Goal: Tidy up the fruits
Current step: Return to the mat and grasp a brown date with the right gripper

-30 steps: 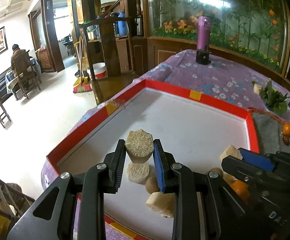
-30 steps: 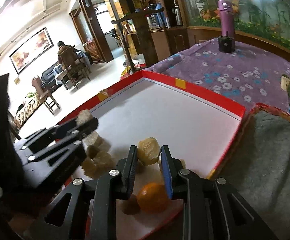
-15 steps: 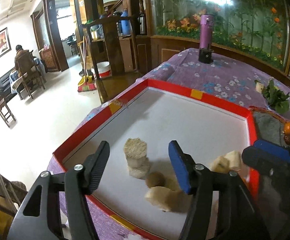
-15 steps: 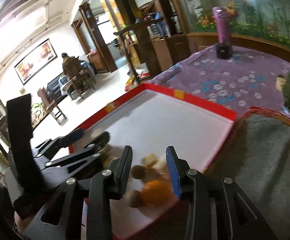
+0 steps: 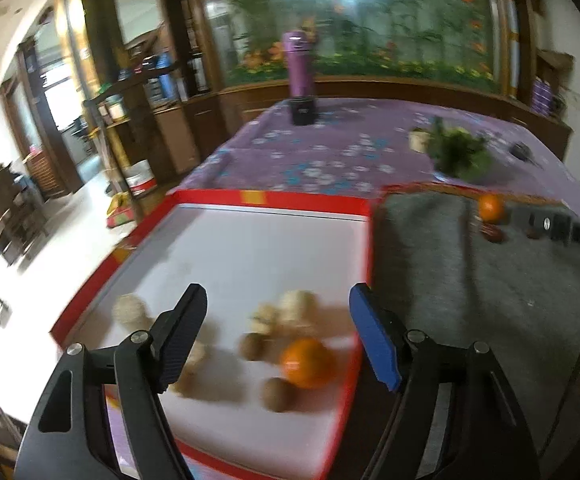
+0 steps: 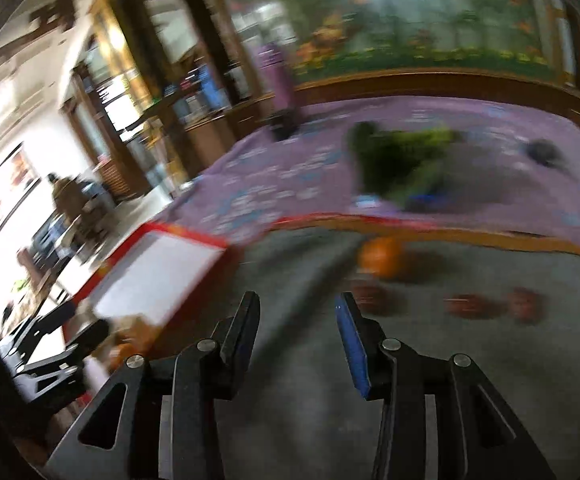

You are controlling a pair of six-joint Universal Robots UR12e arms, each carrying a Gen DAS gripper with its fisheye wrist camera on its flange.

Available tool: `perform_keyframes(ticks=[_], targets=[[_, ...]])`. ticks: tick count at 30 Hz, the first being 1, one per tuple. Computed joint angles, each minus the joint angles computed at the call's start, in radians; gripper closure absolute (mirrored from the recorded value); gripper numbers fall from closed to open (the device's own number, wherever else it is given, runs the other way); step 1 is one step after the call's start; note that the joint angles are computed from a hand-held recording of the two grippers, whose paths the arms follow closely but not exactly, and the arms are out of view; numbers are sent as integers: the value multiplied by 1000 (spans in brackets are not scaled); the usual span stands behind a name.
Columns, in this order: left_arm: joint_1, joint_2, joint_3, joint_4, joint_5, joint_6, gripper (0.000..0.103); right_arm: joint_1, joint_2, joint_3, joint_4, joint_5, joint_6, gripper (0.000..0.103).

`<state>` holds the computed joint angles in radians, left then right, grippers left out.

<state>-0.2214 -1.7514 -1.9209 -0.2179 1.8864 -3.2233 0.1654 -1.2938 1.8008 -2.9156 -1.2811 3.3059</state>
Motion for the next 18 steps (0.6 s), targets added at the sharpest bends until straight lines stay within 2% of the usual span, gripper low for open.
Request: perform_keyframes(ticks=[4,7,11,12,15,16,18], targets=[[-23,-8,33,-45,-85,46,29,-67,-19,34,-9,-48,58,59],[-41,-15,56,-72,-133,65,29,-107,-12,23,52,-60,92,59],[-65,-24,80,-100,-172,95,29,-144,13,14,98,7,146,64],[-71,-27,85,-105,-174,102,29,-147,16,8,122,17,146,66],[-88,-39,103,-123,-181,118,29,-144,16,11,104,0,125,68],[-96,-44,112,-133,-181,122,29,-141,18,10,102,-17,123,69],[-103,-51,120,-137,-190,132,29,-117,20,1,122,-99,85,80]])
